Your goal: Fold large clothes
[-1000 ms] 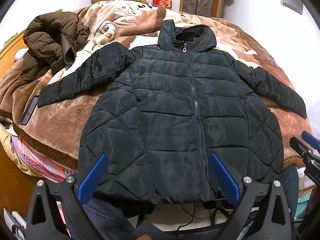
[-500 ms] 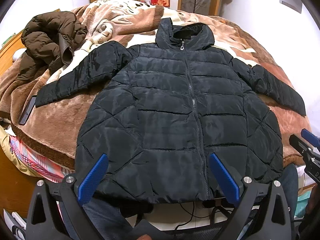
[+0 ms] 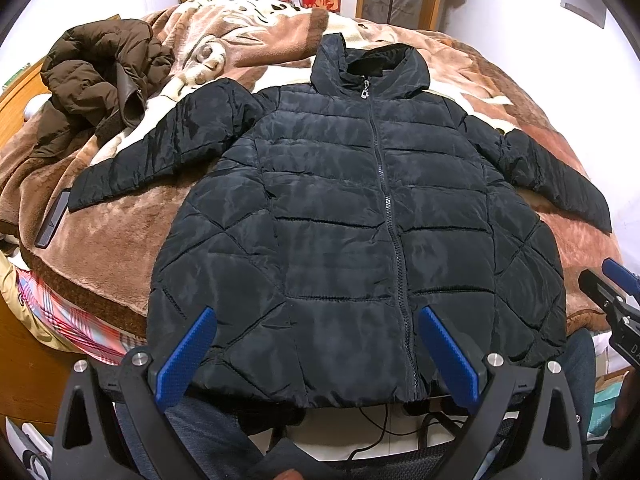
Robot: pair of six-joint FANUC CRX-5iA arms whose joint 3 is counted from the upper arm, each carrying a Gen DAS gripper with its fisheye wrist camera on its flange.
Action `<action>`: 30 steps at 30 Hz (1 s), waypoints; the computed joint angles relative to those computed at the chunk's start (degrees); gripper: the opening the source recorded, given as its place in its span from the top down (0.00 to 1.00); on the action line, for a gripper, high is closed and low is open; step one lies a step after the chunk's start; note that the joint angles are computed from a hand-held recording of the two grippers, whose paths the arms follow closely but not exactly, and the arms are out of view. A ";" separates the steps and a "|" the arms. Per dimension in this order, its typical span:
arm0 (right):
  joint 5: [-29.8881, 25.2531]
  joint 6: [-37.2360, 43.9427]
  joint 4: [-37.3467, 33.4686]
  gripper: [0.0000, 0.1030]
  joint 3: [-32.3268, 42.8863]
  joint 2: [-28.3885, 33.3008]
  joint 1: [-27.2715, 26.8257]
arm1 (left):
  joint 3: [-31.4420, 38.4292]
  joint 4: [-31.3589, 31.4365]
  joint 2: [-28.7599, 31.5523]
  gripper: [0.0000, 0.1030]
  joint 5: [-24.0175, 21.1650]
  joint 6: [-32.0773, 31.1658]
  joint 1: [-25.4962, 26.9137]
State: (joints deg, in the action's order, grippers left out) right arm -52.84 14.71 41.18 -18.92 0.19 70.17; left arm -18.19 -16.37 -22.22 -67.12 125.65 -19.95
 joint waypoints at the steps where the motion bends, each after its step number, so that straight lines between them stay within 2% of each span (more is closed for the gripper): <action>1: -0.06 0.08 -0.02 0.29 0.06 0.01 0.02 | -0.01 0.04 -0.04 0.01 0.00 -0.10 0.09; 12: -1.47 0.23 -0.49 0.29 1.73 0.58 0.90 | -0.60 0.65 0.28 0.01 0.99 -0.53 0.45; 20: 1.35 1.39 -0.54 0.29 0.24 0.91 -0.64 | -0.40 0.34 0.59 0.01 1.96 -1.66 1.48; 24: 1.56 3.12 -0.76 0.29 2.17 2.59 -1.26 | -0.70 0.18 0.64 0.01 3.36 -3.08 3.46; 30: 3.29 7.12 -1.99 0.29 5.92 5.75 -3.37 | -3.31 4.77 0.67 0.01 8.48 -9.42 10.95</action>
